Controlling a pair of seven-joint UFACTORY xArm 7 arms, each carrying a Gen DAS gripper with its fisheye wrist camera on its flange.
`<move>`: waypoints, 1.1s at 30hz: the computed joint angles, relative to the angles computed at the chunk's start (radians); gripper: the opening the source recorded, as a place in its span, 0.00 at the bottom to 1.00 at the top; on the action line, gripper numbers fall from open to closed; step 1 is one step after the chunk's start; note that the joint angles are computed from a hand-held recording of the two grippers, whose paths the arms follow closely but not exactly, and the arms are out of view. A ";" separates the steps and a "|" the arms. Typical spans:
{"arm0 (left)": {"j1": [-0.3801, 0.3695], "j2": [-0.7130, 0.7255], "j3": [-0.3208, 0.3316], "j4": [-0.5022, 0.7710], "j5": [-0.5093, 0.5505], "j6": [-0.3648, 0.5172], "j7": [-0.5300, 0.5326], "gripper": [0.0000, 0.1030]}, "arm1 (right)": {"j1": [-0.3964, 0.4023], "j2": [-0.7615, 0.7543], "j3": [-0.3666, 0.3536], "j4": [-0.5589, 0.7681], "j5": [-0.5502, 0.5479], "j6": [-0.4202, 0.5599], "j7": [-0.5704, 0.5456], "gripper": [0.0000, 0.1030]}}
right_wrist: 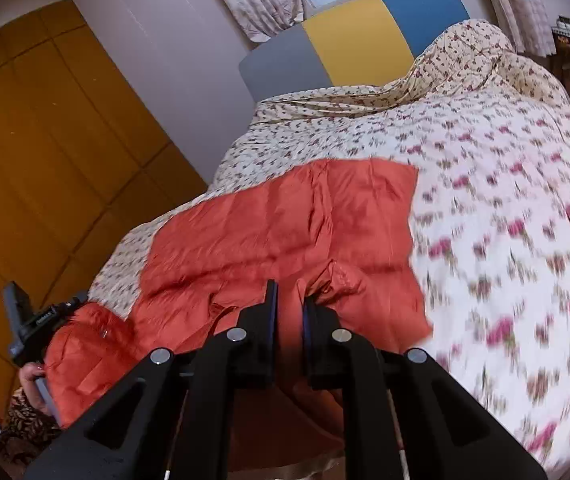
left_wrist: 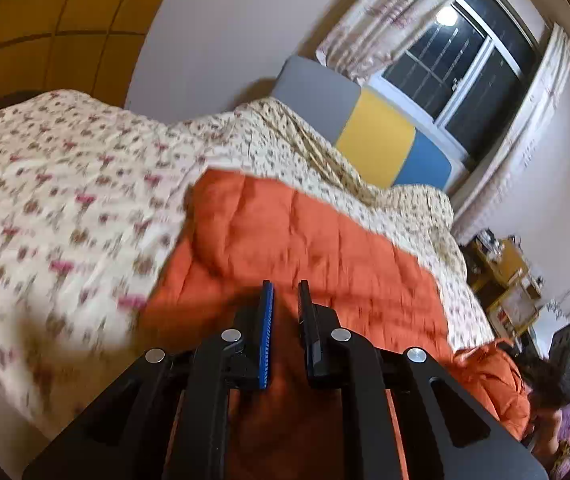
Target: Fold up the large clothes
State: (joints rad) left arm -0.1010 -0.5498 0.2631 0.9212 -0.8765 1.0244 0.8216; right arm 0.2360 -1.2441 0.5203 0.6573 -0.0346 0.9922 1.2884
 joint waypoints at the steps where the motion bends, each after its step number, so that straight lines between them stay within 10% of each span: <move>1: -0.007 0.036 -0.015 0.029 -0.010 -0.025 -0.014 0.01 | -0.010 0.021 -0.023 -0.006 -0.004 -0.025 -0.012 0.09; 16: 0.000 0.464 -0.217 0.333 -0.163 -0.352 -0.164 0.01 | -0.183 0.306 -0.216 -0.133 0.004 -0.355 0.128 0.12; 18: 0.005 0.490 -0.242 0.359 -0.149 -0.439 -0.183 0.01 | -0.203 0.279 -0.219 -0.196 0.008 -0.483 0.178 0.24; 21: 0.020 0.499 -0.247 0.373 -0.219 -0.493 -0.143 0.01 | -0.257 0.198 -0.179 -0.257 -0.027 -0.603 0.221 0.68; 24: 0.034 0.466 -0.235 0.332 -0.320 -0.527 -0.030 0.01 | -0.329 0.059 -0.087 -0.260 -0.123 -0.565 0.224 0.83; 33: 0.083 0.279 -0.120 0.032 -0.284 -0.433 0.166 0.01 | -0.144 -0.039 0.068 -0.146 -0.209 -0.183 0.012 0.89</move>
